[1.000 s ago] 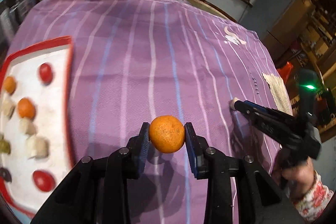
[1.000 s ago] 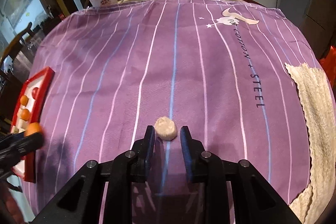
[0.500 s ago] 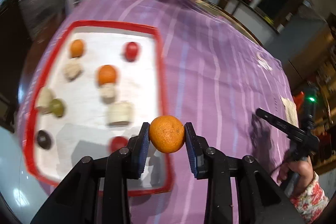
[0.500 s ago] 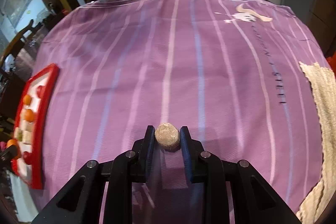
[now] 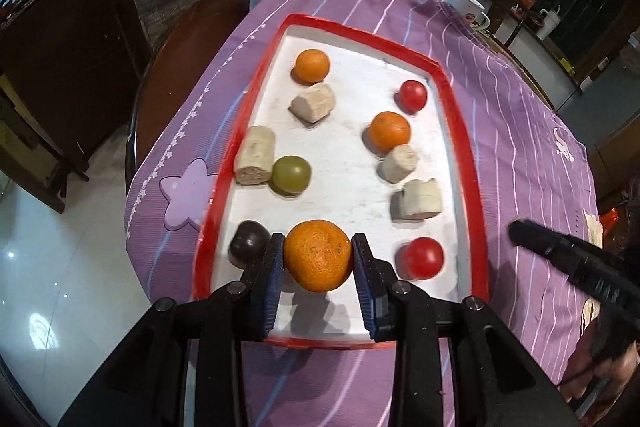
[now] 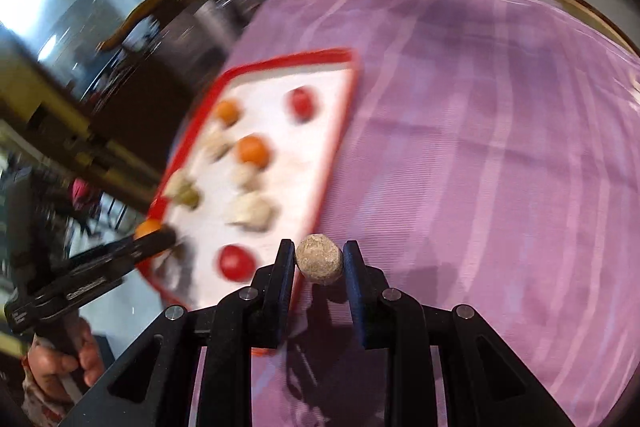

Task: Organize fruits
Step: 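Carry the mandarin and round block into the tray and open both tools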

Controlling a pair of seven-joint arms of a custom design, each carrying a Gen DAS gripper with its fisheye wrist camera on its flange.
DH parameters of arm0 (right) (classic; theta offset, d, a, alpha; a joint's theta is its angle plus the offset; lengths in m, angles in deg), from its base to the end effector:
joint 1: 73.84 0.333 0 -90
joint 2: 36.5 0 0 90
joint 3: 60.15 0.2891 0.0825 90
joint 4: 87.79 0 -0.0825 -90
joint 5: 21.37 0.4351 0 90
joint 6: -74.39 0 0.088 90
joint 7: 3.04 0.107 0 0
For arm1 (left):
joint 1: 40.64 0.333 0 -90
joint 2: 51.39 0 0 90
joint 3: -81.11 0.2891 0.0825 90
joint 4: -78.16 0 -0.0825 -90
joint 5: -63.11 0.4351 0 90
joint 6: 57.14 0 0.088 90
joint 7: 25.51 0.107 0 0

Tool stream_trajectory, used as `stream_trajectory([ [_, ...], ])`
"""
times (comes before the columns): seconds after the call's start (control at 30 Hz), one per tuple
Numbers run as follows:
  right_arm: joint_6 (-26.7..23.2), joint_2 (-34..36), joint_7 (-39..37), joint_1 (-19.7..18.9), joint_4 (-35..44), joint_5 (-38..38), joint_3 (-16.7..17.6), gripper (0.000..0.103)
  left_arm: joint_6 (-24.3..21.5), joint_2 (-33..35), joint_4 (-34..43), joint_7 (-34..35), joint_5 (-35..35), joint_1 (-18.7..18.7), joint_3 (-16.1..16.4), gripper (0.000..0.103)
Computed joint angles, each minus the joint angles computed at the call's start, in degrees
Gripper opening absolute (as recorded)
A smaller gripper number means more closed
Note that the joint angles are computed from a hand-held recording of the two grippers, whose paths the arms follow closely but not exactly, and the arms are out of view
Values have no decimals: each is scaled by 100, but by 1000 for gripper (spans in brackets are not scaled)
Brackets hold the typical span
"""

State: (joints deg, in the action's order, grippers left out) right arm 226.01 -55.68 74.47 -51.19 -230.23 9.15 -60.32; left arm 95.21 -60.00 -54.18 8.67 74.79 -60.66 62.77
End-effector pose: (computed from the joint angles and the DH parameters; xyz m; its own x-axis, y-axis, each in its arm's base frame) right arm 0.4840 0.1857 0.4081 0.2698 -0.9028 -0.3348 -0.8849 -0.0954 -0.4558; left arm 0.4463 -0.3622 0.4013 0.0769 -0.9650 0.2509 -0.8851 -0.1819 -0.4284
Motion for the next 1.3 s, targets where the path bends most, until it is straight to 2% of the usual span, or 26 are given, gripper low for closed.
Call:
stream_trajectory([
  [0.13, -100, 382, 161, 102, 300, -201, 243, 27, 142, 94, -1, 255, -219, -2, 87, 32],
  [0.27, -183, 545, 348, 104, 427, -241, 315, 28, 255, 183, 28, 517, -436, 3, 142, 34],
  [0.33, -215, 631, 432, 103, 501, -211, 327, 29, 384, 193, 19, 691, -622, -4, 177, 47],
  [0.43, -178, 621, 568, 64, 494, -283, 356, 33, 475, 176, 33, 759, -653, 27, 176, 56],
  [0.5, -150, 629, 703, 33, 526, -394, 388, 41, 519, 189, 57, 899, -826, 19, 205, 61],
  [0.63, 35, 500, 1111, -50, 435, -749, 456, 46, 521, 223, 125, 1036, -1027, 25, 214, 64],
  [0.77, 161, 285, 1675, -184, 245, -1296, 518, 49, 118, 288, 354, 507, -236, 125, 53, 64],
  [0.9, 7, 170, 1959, -250, 180, -1533, 432, 49, -247, 331, 568, 34, 474, 91, -39, 69],
  [1.03, -188, 55, 1988, -301, 173, -1655, 352, 49, -591, 295, 735, -553, 1133, 9, -133, 74],
  [1.2, -91, -403, 1878, -322, -68, -1777, 278, 49, -1148, 281, 1056, -970, 1645, -138, -235, 74],
  [1.3, 1, -642, 1730, -270, -227, -1704, 197, 50, -1626, 273, 1303, -1236, 2083, -257, -341, 81],
])
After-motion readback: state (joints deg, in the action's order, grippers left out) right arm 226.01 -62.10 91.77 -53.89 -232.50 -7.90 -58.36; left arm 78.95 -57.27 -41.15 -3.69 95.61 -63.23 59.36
